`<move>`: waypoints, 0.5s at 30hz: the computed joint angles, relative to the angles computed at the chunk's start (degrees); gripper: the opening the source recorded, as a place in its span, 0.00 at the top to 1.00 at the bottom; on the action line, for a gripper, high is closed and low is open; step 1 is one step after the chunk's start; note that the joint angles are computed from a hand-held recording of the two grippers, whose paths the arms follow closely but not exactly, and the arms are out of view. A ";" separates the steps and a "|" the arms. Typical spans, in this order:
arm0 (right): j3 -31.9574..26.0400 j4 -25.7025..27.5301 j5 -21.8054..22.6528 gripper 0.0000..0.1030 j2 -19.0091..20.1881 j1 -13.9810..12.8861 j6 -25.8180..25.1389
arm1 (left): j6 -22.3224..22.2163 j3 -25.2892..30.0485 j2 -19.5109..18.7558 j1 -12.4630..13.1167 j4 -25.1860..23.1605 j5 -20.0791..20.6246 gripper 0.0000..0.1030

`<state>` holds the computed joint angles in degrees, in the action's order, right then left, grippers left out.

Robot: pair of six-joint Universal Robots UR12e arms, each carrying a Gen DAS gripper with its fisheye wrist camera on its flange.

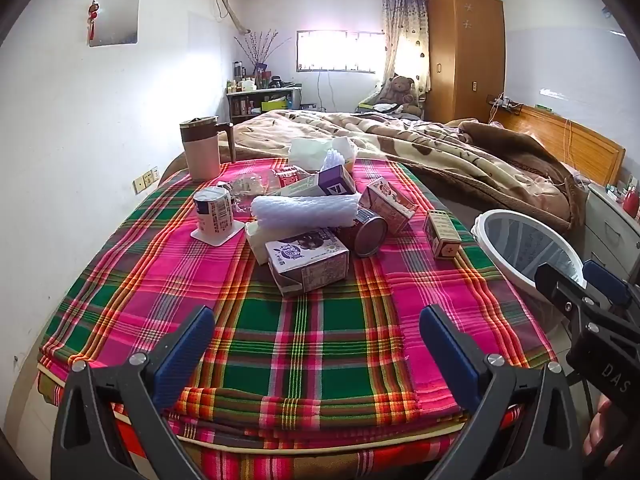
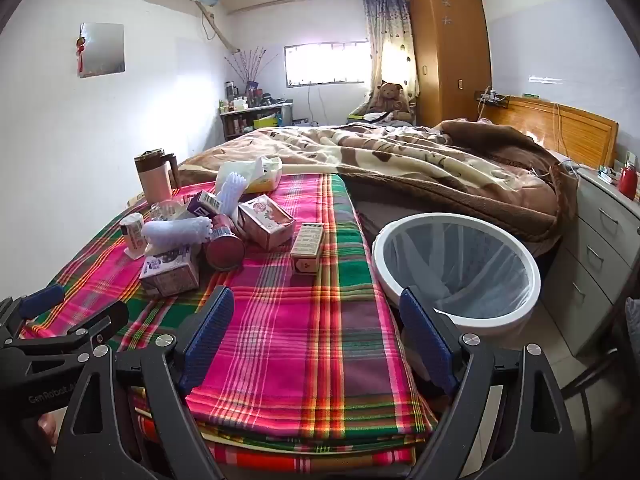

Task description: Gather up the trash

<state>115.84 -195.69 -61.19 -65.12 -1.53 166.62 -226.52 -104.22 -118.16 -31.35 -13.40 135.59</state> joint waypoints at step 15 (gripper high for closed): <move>0.20 0.83 -0.46 0.16 -0.42 0.12 -0.89 | 0.34 0.23 -0.31 -0.18 0.49 0.58 0.00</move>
